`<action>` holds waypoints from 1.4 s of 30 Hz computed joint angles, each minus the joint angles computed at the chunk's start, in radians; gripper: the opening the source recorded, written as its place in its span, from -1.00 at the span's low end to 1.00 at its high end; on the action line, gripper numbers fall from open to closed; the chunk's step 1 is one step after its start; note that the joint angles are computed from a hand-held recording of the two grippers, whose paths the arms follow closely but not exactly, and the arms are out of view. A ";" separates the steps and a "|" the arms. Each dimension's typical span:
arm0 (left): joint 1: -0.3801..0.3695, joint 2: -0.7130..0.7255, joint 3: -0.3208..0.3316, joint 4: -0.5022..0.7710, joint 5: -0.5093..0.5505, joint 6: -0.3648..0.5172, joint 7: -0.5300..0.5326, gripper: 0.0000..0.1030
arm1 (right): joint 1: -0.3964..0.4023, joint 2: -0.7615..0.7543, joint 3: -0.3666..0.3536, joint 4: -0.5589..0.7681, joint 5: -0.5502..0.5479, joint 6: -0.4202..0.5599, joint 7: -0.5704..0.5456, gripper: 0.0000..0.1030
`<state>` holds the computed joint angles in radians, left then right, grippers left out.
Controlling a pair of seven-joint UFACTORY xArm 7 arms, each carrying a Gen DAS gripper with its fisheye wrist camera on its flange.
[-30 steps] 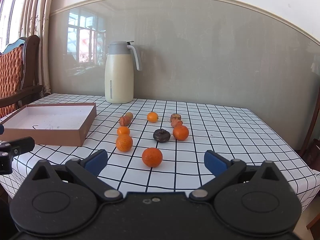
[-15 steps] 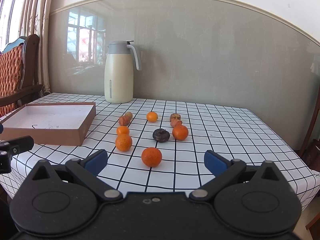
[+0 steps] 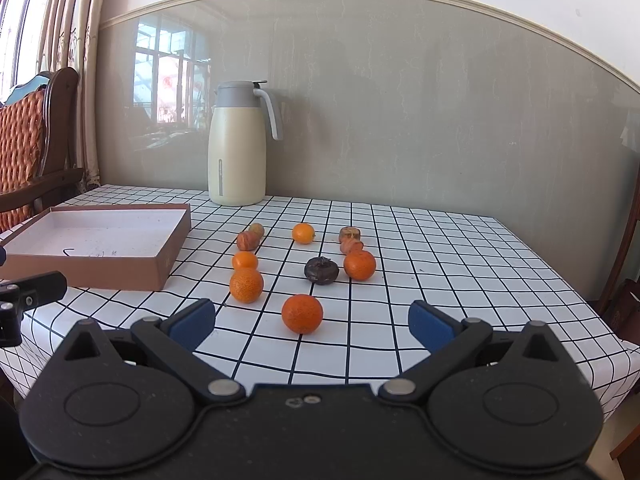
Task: Organize fruits
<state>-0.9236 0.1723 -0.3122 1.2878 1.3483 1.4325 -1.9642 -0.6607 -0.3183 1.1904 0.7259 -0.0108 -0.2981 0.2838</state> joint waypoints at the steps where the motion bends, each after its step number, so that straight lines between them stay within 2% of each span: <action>1: 0.000 0.000 0.000 0.000 0.000 0.000 0.000 1.00 | 0.000 0.000 0.001 0.000 0.001 0.000 0.000 0.89; 13: -0.001 0.002 0.001 0.001 0.001 0.001 0.000 1.00 | 0.031 0.004 -0.035 -0.007 -0.004 0.001 -0.005 0.89; 14: -0.001 0.001 0.001 0.001 0.000 0.000 0.000 1.00 | 0.007 0.002 -0.006 -0.001 0.005 0.001 -0.007 0.89; 32: -0.002 0.007 0.003 0.010 -0.001 -0.001 0.006 1.00 | -0.002 0.000 0.004 -0.001 0.004 0.005 -0.006 0.89; 33: 0.000 0.006 0.004 0.010 -0.004 -0.010 0.010 1.00 | -0.029 0.005 0.028 0.010 -0.001 0.014 -0.010 0.89; 36: 0.019 0.011 0.009 0.025 -0.052 -0.060 0.063 1.00 | -0.029 0.000 0.020 0.020 -0.037 0.052 -0.009 0.89; 38: 0.028 0.014 0.014 0.035 -0.079 -0.087 0.095 1.00 | 0.002 -0.003 -0.014 0.023 -0.066 0.082 -0.005 0.89; 39: 0.032 0.013 0.016 0.035 -0.089 -0.101 0.104 1.00 | 0.016 0.003 -0.033 0.017 -0.079 0.068 -0.001 0.89; 42: 0.056 -0.009 0.026 0.004 -0.067 -0.216 0.091 1.00 | 0.077 0.050 -0.094 0.016 -0.094 0.044 -0.039 0.88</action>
<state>-0.8679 0.1632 -0.2865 1.2913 1.2810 1.2167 -1.8735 -0.5837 -0.2688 1.0963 0.7415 -0.1048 -0.2543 0.2443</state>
